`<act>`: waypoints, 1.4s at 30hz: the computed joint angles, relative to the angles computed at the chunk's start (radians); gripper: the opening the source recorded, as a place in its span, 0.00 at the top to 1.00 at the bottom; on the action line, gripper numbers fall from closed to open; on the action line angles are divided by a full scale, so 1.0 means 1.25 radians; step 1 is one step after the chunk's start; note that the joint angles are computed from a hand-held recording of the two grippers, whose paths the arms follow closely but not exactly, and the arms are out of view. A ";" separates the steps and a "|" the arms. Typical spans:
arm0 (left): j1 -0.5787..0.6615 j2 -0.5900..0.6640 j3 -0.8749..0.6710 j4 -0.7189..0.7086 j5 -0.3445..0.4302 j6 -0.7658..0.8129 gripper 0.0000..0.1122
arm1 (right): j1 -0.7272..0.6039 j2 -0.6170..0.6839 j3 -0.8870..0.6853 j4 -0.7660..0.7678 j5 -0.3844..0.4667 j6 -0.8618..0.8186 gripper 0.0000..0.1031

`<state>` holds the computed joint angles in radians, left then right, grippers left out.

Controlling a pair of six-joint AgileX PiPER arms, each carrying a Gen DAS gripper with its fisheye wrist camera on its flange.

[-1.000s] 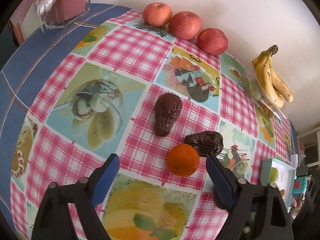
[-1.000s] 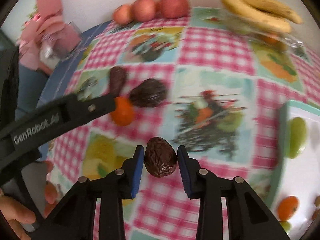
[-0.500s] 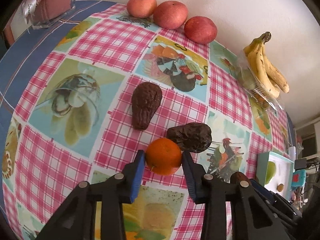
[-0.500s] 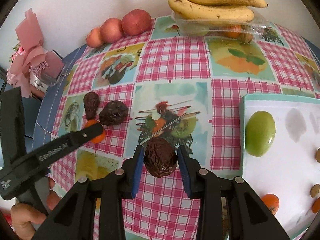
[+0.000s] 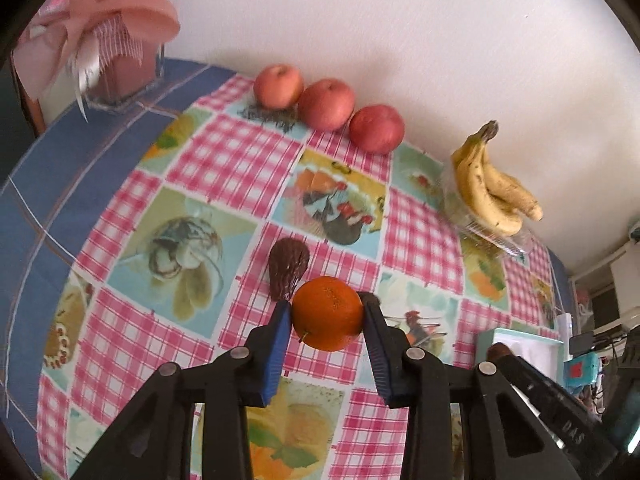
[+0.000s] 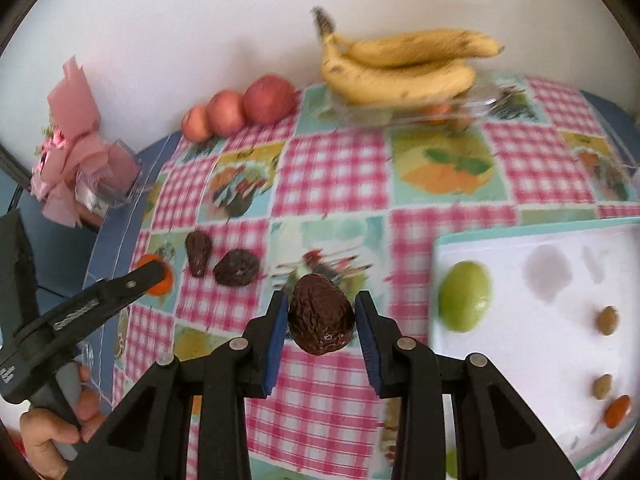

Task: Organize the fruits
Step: 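Carry the tangerine and brown date over the white tray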

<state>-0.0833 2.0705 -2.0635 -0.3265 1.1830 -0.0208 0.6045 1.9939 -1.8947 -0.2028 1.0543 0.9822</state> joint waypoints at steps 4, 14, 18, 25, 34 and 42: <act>-0.018 -0.019 -0.002 0.000 0.000 0.002 0.65 | -0.023 -0.077 0.082 -0.045 0.004 0.039 0.65; -0.110 -0.032 -0.030 0.035 0.012 -0.009 0.65 | -0.080 -0.263 0.287 -0.172 0.061 0.150 0.65; -0.180 -0.039 -0.036 0.072 0.011 -0.011 0.65 | -0.103 -0.318 0.339 -0.200 0.090 0.180 0.65; -0.304 -0.029 -0.047 0.084 0.011 0.008 0.65 | -0.136 -0.368 0.383 -0.220 0.088 0.177 0.65; -0.422 0.022 -0.057 0.088 0.010 0.022 0.65 | -0.186 -0.387 0.457 -0.197 0.030 0.163 0.65; -0.469 0.068 -0.034 0.096 -0.016 0.023 0.65 | -0.237 -0.372 0.565 -0.176 -0.088 0.190 0.65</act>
